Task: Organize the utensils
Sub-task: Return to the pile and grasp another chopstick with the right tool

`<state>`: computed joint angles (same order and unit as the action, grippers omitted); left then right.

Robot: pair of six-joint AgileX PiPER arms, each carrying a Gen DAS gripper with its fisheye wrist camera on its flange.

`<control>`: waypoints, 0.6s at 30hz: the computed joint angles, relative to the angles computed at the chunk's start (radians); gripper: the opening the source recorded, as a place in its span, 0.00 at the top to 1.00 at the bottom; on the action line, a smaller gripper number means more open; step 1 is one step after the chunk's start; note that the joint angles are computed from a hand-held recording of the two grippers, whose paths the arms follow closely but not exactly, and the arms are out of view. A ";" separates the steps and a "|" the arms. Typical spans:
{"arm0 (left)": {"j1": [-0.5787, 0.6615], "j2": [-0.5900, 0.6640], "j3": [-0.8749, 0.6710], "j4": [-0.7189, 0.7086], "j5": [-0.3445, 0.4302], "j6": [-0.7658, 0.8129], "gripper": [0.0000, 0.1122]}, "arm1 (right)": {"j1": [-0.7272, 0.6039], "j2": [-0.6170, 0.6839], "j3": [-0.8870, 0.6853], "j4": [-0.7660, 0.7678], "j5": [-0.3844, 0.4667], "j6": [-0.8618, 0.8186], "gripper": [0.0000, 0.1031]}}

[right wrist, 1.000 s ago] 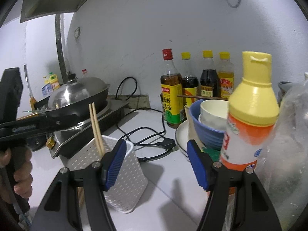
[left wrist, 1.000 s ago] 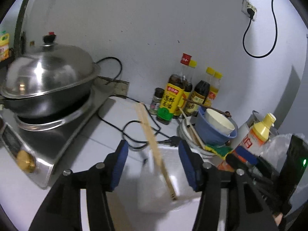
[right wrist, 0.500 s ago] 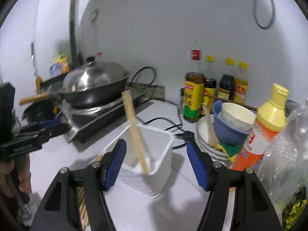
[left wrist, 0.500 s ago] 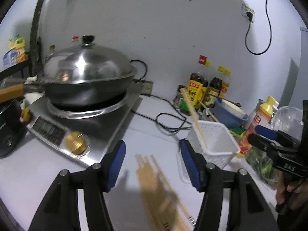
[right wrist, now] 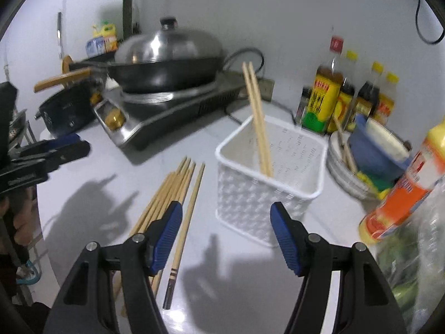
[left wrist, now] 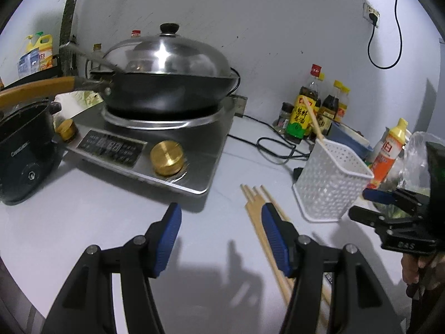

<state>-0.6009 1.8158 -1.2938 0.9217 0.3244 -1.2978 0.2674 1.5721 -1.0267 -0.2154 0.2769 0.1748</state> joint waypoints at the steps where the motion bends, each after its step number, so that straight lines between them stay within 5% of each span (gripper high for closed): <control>1: 0.006 -0.009 0.025 0.027 -0.015 -0.024 0.47 | 0.002 0.023 -0.013 0.026 0.006 -0.012 0.38; 7: 0.042 -0.039 0.110 0.070 -0.062 -0.065 0.47 | 0.038 0.148 -0.082 0.001 0.026 0.042 0.41; 12: 0.070 -0.051 0.159 0.041 -0.099 -0.052 0.47 | 0.045 0.246 -0.154 0.050 0.067 0.009 0.66; 18: 0.092 -0.046 0.176 -0.028 -0.126 0.011 0.47 | 0.049 0.314 -0.204 0.129 0.084 -0.072 0.74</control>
<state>-0.5091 1.7695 -1.1175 0.8932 0.1986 -1.2866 0.3169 1.8866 -1.2309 -0.0862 0.3611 0.1029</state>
